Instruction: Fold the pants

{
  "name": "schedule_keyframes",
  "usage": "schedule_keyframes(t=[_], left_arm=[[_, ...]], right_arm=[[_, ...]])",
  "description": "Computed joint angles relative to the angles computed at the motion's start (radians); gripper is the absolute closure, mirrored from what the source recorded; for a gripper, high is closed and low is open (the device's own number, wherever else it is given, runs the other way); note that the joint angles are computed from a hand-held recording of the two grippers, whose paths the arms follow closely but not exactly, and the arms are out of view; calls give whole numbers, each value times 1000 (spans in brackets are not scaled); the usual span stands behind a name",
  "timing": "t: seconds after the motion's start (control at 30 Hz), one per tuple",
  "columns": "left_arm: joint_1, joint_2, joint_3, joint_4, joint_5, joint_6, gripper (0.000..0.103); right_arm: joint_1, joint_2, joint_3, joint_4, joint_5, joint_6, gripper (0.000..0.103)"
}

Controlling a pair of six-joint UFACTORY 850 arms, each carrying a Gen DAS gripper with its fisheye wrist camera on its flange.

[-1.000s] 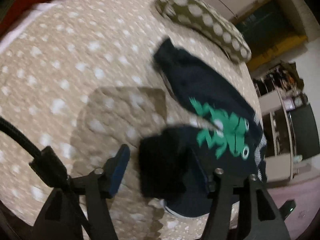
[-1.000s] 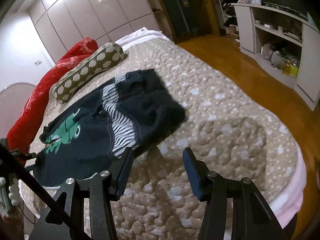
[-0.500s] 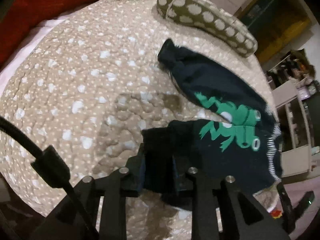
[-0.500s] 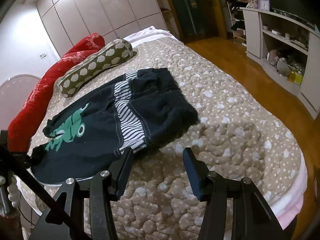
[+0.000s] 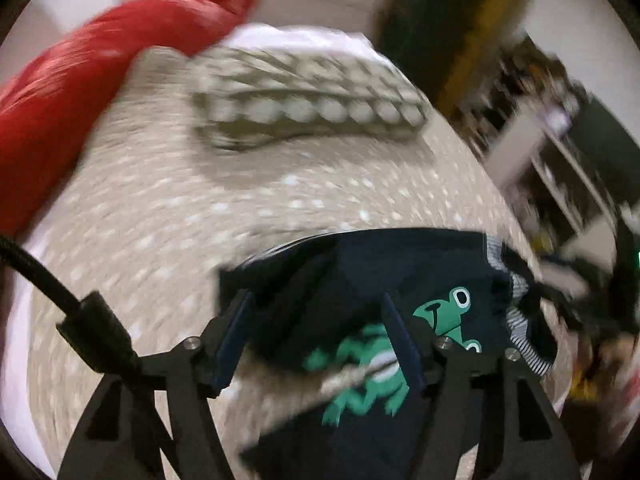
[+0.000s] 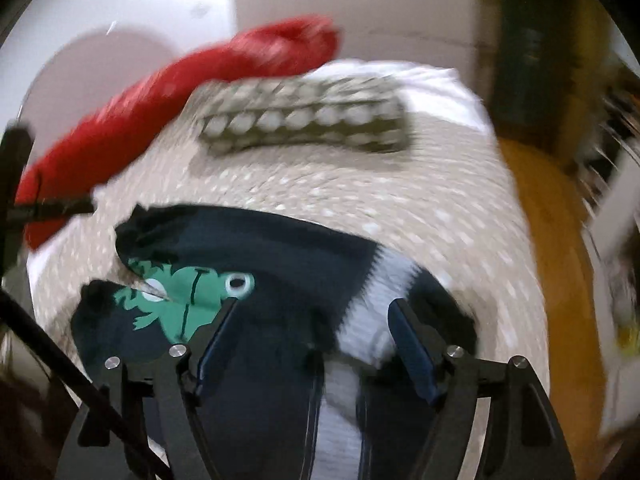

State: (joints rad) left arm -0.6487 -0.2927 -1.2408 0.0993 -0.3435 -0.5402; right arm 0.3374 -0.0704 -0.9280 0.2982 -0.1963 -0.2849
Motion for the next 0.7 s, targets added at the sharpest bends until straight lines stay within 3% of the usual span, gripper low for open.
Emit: schedule_keyframes(t=[0.1,0.33,0.43,0.47,0.5,0.53,0.57,0.6,0.7], left_arm=[[17,-147,-155,-63,-102,176,38],[70,-369,-363,-227,-223,432,38],[67,-372,-353,-252,-201,464,31],[61,-369,-347,-218,-195,437,33],[54,-365,-342,-187,-195,411,38],[47,-359,-337,-168,-191,391,61],[45,-350,-331,-170,-190,391,90],[46,-348,-331,-198,-196,407,98],[22,-292,-276,-93,-167,288,99]], right_arm=[[4,-183,-205,-158,-122,58,25],[-24,-451,-474,-14,-316,-101,25],[-29,-517,-529,38,-393,-130,25],[-28,-514,-520,49,-380,-145,32],[-26,-506,-507,75,-363,-175,57],[-26,-497,-496,92,-352,-186,74],[-31,-492,-491,135,-361,-215,96],[-35,-482,-482,180,-364,-237,97],[-17,-423,-422,161,-299,-219,98]])
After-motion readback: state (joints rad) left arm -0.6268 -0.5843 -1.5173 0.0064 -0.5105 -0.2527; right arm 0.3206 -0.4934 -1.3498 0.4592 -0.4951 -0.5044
